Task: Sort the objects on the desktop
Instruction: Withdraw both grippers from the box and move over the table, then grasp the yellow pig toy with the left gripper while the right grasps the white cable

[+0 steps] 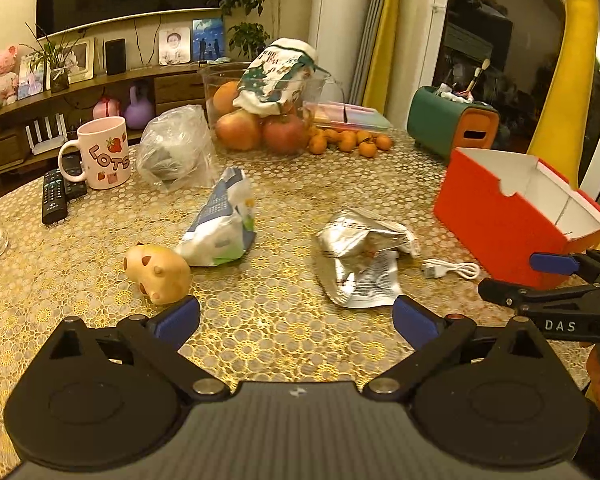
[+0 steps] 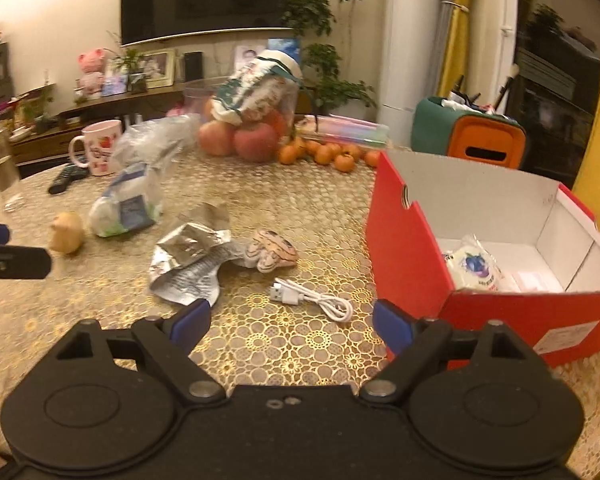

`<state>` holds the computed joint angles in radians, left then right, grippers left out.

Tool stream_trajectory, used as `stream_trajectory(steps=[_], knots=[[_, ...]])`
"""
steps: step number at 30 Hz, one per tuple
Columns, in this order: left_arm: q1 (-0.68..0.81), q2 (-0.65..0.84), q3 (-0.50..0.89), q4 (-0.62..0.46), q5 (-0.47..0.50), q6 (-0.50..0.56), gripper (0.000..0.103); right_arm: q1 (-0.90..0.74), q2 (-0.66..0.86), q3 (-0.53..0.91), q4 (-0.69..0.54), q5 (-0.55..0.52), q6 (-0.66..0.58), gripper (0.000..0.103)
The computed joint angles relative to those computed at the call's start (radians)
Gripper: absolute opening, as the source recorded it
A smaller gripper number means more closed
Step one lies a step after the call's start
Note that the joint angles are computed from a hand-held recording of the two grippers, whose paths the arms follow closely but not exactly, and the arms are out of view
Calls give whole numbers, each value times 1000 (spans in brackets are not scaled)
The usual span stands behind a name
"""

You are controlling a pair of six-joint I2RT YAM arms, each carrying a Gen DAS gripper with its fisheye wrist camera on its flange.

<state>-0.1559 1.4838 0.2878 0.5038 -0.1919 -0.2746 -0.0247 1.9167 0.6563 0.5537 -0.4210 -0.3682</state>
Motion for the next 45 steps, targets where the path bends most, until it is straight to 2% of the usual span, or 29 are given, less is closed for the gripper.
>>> stream_trajectory(steps=[12,18,23,27,35,43,45], knots=[[140,189,59,129,78,92,103,115,183,86,122,191,111,89],[185,264,91,157,112,97,103,178,236,75,219,335,198,89],[194,299,103,171,112,113,103,224,270,97,227,406,246,89],[211,323,115,178,124,123,103,239,292,153,179,447,282,89],[247,388,155,228,147,167,103,247,320,216,114,456,321,90],[306,472,244,220,90,205,103,252,328,241,87,464,358,91],[334,479,254,221,104,214,103,251,330,241,88,460,364,91]])
